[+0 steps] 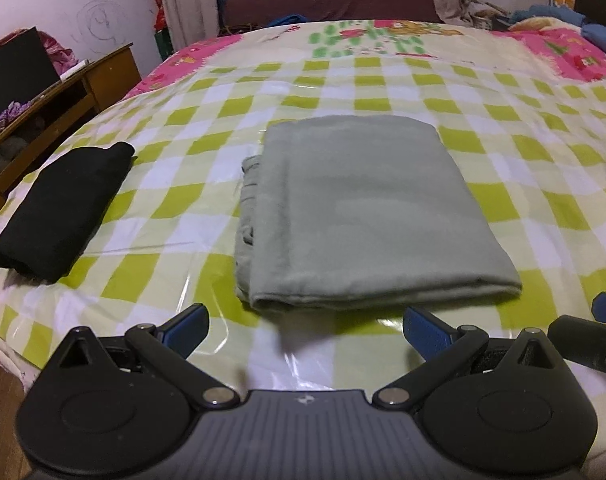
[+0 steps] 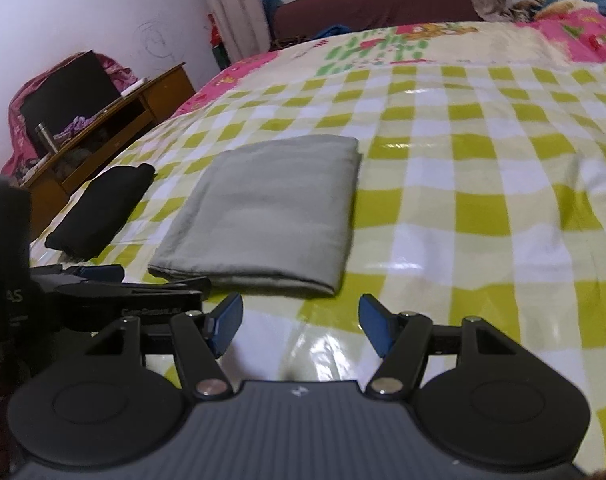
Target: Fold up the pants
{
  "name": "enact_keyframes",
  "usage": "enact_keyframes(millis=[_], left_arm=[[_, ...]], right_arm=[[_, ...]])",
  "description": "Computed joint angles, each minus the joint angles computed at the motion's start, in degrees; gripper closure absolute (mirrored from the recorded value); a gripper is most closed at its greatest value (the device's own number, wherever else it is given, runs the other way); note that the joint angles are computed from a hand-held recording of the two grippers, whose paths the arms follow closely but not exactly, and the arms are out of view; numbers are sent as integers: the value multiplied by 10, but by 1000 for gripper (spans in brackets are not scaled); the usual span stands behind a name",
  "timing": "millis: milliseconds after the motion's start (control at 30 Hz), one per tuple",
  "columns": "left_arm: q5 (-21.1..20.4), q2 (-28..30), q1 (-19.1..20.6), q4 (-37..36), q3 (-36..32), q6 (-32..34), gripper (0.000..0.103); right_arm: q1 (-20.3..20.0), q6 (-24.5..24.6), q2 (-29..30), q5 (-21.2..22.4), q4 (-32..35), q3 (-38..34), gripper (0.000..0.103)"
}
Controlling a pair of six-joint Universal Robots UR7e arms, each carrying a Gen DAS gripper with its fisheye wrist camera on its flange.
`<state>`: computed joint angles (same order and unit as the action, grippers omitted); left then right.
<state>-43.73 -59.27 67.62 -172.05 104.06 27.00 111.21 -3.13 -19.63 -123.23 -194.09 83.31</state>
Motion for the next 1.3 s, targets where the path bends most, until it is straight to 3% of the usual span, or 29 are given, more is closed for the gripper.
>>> enact_keyframes(millis=[133, 1300], left_arm=[[2, -2, -4, -6, 12, 7, 0], [11, -5, -11, -33, 48, 29, 0]], right_arm=[[-4, 17, -5, 0, -3, 16, 37], [-11, 20, -8, 14, -7, 38, 37]])
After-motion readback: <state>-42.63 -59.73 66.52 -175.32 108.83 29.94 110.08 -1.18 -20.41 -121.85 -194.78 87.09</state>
